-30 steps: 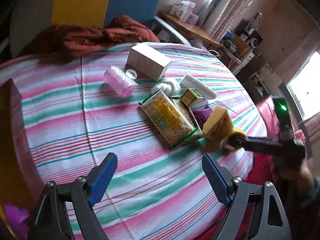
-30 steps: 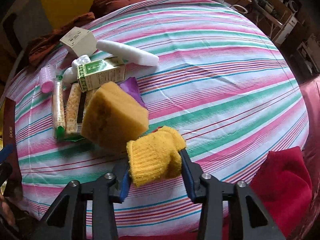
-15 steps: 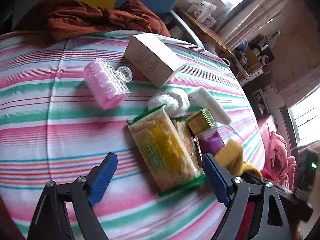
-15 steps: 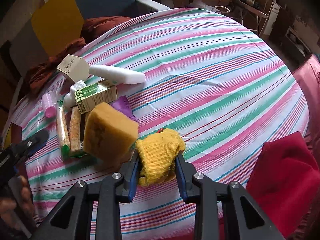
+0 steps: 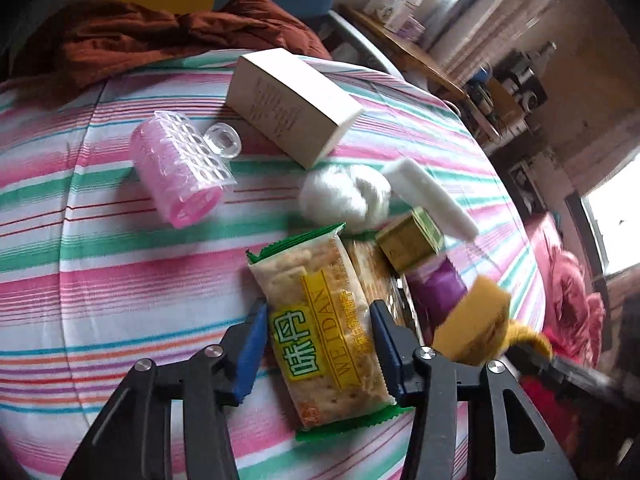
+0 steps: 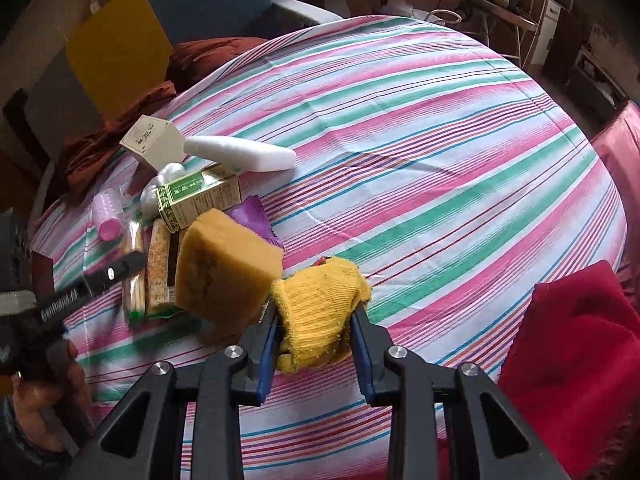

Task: Organize objects
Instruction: 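Grasp the yellow knitted sock with the right gripper while the left grasps the cracker packet, then carry the sock and cracker packet into the gold tray and open both grippers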

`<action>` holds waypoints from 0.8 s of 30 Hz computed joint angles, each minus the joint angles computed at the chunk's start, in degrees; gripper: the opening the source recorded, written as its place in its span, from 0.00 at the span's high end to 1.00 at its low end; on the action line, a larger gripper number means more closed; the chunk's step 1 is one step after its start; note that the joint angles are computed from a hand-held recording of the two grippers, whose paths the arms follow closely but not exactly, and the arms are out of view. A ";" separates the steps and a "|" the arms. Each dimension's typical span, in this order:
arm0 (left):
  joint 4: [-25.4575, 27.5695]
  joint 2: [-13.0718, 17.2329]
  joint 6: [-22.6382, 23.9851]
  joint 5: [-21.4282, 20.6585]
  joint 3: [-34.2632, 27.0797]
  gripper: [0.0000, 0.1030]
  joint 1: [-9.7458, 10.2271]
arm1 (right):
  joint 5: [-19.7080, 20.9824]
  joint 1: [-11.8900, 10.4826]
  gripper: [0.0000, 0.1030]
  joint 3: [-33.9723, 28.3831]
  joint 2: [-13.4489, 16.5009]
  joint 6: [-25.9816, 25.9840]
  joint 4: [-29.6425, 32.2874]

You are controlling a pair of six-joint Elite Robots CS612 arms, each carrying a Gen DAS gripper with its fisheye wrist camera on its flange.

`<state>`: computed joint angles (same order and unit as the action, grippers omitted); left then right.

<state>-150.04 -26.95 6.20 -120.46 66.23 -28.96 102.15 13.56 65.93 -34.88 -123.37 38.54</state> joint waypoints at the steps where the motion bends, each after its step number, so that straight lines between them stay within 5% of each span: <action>1: -0.28 -0.31 0.54 0.18 0.64 0.51 0.05 | 0.18 0.01 0.69 0.66 -0.40 0.40 -0.94; 14: -3.74 -5.97 7.75 0.35 11.29 0.51 2.61 | 3.81 1.20 0.69 8.04 -5.29 -0.92 -14.37; 22: -9.06 -9.36 10.75 -3.10 16.00 0.51 4.91 | 8.87 3.05 0.69 7.09 -5.33 0.85 -12.53; 24: -11.49 -10.10 10.73 -3.67 16.86 0.51 5.62 | 13.19 4.35 0.69 5.75 -5.06 1.99 -10.17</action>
<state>-161.54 -37.05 16.92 -124.13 83.10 -23.34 115.35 17.92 71.68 -39.94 -121.37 28.37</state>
